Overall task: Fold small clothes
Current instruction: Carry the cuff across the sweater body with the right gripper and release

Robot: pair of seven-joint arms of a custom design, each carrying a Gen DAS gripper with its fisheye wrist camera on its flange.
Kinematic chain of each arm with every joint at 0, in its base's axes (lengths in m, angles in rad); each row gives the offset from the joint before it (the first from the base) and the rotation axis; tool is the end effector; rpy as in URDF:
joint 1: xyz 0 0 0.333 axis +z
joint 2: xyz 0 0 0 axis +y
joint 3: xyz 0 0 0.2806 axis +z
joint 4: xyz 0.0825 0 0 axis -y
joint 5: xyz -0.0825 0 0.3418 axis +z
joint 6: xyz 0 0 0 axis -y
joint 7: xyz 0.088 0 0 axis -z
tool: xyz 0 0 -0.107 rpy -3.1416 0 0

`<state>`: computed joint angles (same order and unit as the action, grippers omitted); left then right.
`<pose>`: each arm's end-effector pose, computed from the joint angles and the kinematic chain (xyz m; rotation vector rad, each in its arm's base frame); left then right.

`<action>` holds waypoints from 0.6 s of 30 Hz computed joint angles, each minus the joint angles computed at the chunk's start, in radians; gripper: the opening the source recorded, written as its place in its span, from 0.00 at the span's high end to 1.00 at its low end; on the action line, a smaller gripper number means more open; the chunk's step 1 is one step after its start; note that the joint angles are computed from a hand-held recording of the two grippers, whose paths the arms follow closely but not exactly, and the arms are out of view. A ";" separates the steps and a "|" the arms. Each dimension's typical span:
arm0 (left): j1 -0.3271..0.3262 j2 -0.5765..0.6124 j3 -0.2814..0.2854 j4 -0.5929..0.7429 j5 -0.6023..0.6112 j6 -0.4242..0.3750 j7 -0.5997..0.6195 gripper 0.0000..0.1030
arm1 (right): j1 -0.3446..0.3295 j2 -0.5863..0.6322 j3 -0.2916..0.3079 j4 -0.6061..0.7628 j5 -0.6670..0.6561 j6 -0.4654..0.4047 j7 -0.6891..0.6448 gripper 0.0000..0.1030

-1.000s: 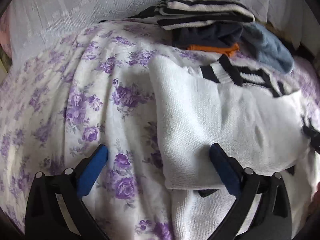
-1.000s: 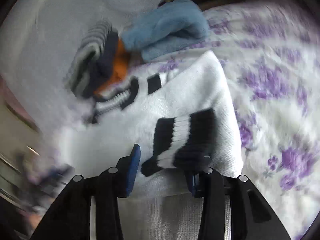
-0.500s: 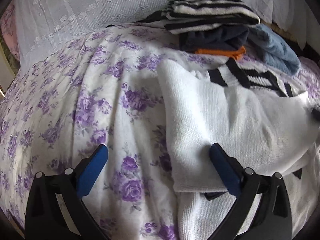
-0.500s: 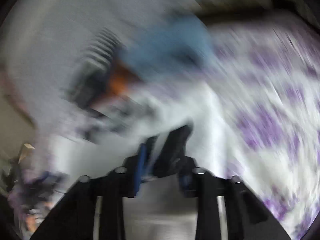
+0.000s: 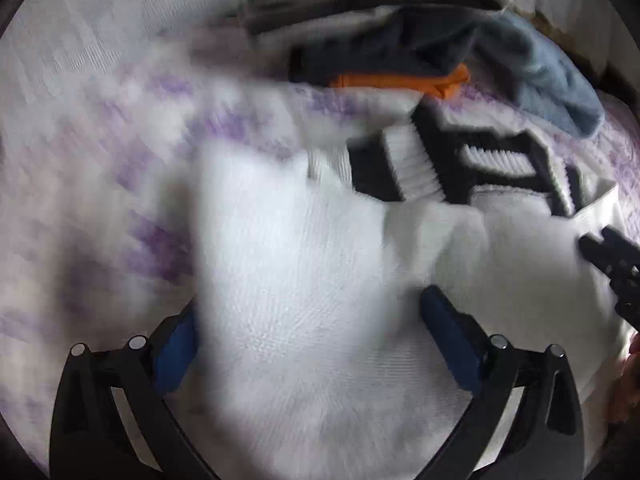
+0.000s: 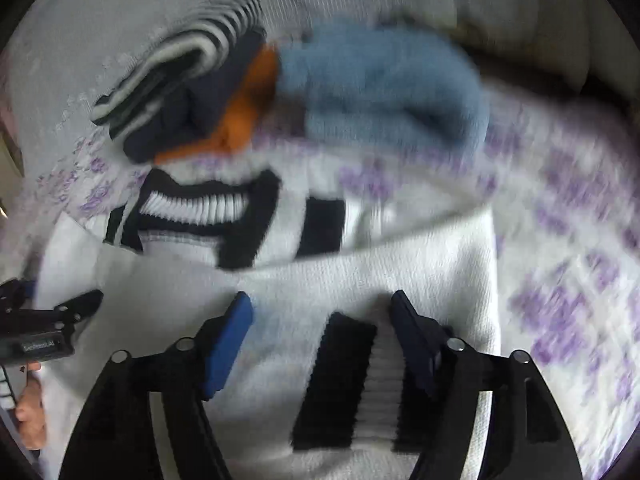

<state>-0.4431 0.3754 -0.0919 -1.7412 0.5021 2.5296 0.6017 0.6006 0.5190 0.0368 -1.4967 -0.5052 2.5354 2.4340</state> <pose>0.5489 -0.3241 0.3942 -2.0255 1.8430 -0.5559 0.5491 0.4075 0.4129 -1.9323 1.7365 -0.5222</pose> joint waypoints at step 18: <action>0.024 -0.242 -0.138 -0.264 0.280 -0.027 -0.255 0.04 | -0.014 -0.223 0.097 -0.286 -0.125 0.090 0.050 0.25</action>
